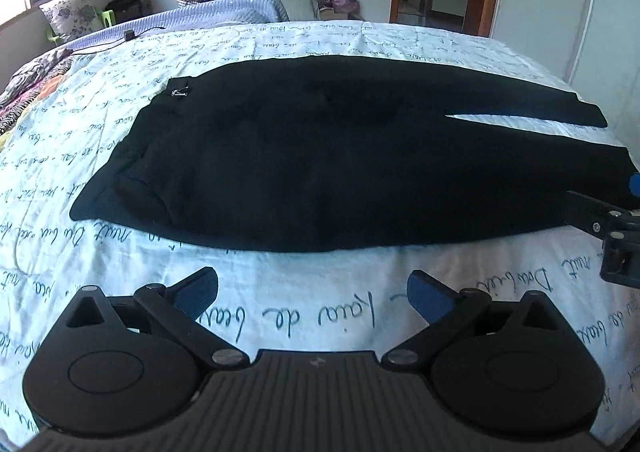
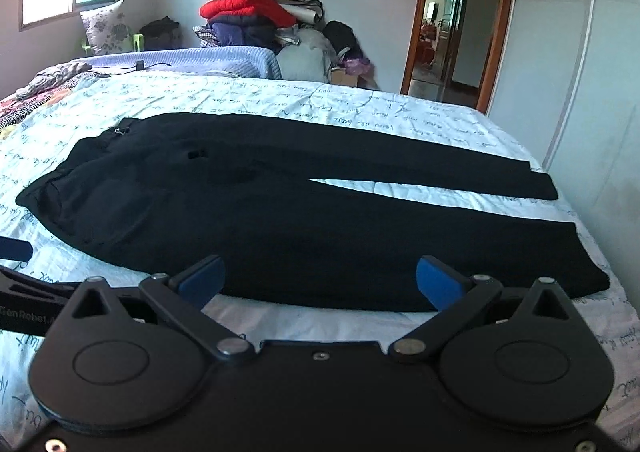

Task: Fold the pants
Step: 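Move both grippers toward the waistband of the black trousers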

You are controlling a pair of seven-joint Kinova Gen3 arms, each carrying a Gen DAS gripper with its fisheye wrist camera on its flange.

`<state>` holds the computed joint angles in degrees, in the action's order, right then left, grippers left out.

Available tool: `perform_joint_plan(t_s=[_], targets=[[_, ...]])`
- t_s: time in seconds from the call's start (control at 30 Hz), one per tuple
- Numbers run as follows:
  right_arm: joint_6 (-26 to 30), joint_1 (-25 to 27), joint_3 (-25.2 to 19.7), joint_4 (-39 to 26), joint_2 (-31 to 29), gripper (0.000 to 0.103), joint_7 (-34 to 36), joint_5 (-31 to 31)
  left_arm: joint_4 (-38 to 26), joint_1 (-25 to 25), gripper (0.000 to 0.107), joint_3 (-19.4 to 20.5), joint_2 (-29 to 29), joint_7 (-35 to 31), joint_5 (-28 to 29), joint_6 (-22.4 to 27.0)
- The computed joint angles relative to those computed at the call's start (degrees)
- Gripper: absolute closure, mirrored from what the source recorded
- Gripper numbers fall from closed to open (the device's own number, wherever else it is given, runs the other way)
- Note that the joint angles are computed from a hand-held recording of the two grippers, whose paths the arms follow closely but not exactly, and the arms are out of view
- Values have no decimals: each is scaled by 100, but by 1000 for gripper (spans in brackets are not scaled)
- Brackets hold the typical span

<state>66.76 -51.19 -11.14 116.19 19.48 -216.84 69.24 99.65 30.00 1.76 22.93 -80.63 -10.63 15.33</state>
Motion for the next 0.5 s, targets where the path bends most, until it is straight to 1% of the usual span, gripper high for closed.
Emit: perform_joint_plan(t_s=[0.17, 0.5], targets=[[-162, 172, 55, 17, -50, 0, 162, 116, -314, -26, 6, -3, 187, -26, 16, 150], [-572, 538, 137, -18, -75, 0, 515, 476, -750, -115, 6, 53, 433, -96, 75, 394]])
